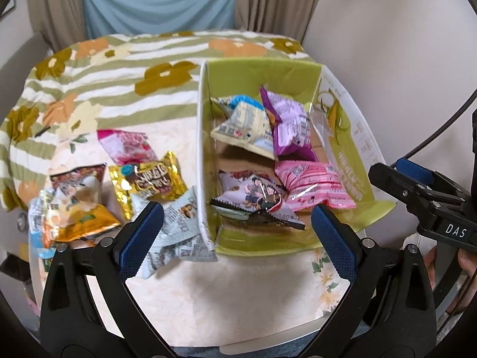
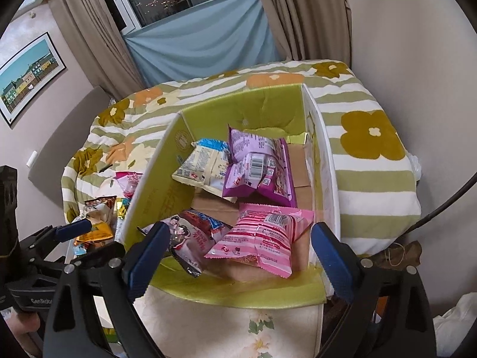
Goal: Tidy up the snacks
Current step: 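Move both tools back over the remaining snacks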
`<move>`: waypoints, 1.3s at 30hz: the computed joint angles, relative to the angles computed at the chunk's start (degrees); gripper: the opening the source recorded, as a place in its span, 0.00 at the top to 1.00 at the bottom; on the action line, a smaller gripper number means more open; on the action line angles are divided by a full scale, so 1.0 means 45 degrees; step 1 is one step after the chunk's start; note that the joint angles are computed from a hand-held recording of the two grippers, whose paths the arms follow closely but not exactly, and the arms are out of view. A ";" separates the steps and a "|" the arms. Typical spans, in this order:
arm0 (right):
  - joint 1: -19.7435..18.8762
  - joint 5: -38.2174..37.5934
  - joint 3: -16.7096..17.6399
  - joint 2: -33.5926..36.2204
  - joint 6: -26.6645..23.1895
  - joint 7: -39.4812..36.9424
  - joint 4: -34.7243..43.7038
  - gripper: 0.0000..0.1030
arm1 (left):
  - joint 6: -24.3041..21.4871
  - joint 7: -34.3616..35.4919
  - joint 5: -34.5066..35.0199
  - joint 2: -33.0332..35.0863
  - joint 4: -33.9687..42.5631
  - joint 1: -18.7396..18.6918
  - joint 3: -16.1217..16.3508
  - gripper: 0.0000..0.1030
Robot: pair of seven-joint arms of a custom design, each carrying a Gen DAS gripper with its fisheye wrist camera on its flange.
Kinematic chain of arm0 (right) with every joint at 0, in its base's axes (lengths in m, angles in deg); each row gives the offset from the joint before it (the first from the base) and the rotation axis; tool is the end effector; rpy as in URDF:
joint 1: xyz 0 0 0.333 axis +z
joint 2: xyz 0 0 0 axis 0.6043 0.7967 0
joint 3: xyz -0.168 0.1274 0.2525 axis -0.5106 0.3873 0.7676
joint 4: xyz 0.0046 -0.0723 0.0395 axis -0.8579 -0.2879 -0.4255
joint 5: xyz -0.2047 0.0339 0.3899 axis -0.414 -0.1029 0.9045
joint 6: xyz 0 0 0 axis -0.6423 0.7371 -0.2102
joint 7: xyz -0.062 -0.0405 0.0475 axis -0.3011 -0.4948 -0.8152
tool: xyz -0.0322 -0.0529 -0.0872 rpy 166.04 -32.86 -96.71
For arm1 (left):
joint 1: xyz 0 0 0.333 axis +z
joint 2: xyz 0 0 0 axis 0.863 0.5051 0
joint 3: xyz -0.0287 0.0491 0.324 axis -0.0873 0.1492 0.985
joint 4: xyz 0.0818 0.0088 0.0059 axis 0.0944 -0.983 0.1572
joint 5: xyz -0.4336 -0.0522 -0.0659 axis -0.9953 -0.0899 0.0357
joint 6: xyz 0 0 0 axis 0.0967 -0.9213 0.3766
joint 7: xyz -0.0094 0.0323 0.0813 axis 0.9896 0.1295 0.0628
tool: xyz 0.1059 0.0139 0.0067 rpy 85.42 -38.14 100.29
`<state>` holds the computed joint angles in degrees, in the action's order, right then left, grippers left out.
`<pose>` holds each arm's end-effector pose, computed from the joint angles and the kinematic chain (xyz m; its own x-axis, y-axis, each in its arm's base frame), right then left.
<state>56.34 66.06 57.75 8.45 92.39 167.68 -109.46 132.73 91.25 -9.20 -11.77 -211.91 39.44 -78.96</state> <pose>0.3820 0.2885 0.5646 0.0739 -0.9602 -0.2693 -0.8090 0.1002 -0.5792 0.4330 -0.3035 0.5765 -0.1714 -0.9786 0.1142 -0.8442 0.0861 -0.5290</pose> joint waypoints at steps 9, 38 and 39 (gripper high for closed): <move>-0.0119 -0.0586 0.0570 -0.0467 -0.0388 0.0404 0.0651 0.08 | -0.0119 -0.0295 0.0323 -0.2165 -0.1133 0.0213 0.0350 0.04; 0.2545 -0.6212 0.2054 0.8729 -0.1685 0.5886 0.9122 0.08 | -0.1959 0.8109 -0.3026 -0.4264 -0.3611 0.3055 0.5643 0.04; 0.2730 -0.6191 0.1916 0.9008 -0.1731 0.5843 0.9341 0.08 | -0.2012 0.8618 -0.3335 -0.4003 -0.3567 0.3010 0.5807 0.04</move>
<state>68.62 38.20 66.37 48.99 84.60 193.97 -67.43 123.68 130.03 -24.21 -29.79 -227.96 52.98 -52.83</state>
